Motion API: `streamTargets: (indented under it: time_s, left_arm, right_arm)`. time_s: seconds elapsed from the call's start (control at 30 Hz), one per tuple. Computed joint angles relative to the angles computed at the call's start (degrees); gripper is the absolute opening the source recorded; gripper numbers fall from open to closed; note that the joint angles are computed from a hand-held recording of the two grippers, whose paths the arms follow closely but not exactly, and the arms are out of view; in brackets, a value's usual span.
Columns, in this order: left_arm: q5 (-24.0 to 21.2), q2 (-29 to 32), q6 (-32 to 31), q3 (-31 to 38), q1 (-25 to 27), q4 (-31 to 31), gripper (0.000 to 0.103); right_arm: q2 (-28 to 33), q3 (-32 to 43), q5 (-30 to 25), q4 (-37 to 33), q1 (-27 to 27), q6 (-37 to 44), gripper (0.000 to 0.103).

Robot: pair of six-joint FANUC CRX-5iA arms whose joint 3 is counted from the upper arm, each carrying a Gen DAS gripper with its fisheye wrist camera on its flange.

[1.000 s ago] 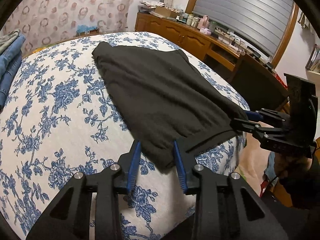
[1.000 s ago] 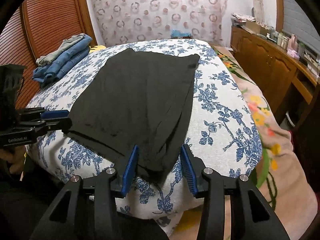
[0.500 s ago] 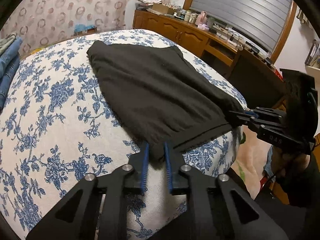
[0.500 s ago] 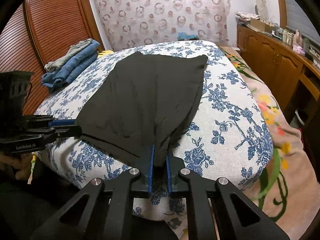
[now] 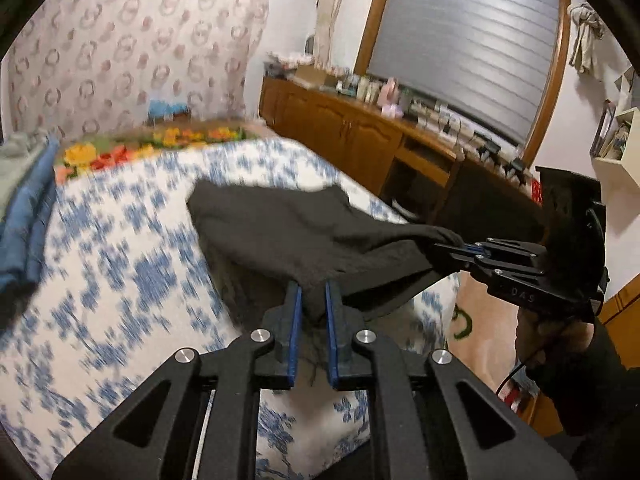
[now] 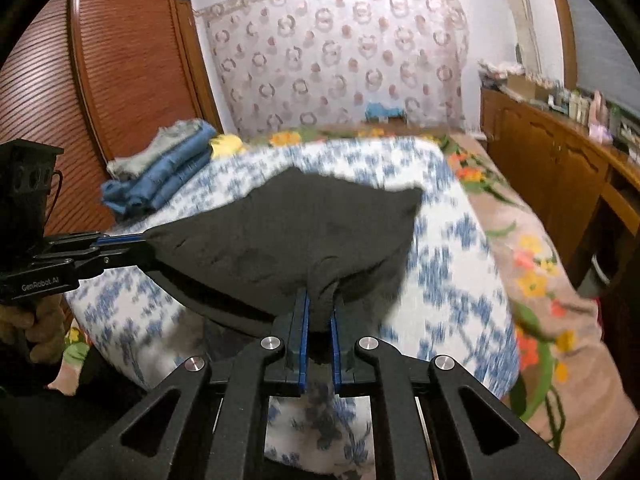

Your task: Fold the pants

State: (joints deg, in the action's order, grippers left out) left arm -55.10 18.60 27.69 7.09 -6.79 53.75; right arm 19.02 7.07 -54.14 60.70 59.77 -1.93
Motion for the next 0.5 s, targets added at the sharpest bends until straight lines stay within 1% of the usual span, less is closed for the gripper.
streamTargets:
  time_s: [0.2,0.33,0.4,0.5]
  left_arm:
    - [2.96,-2.24,-4.03,-1.57,1.15,4.89,0.012]
    - [4.12,-3.57,-6.28,-2.99,1.75,6.84,0.012]
    - [4.17,-3.29,-5.99,-2.84,2.07,6.34,0.012]
    - [3.57,-1.53,-4.00,-1.41,2.34,3.97,0.012]
  right_arm:
    - [0.14,1.55,0.88,4.25,0.04,1.92,0.008]
    - [0.94,2.95,1.93,5.50,0.03,3.12,0.008]
    - [1.46,3.29,2.93,4.88,-0.24,3.91,0.008]
    - [2.42,3.99,3.76,2.15,-0.81,5.60,0.008]
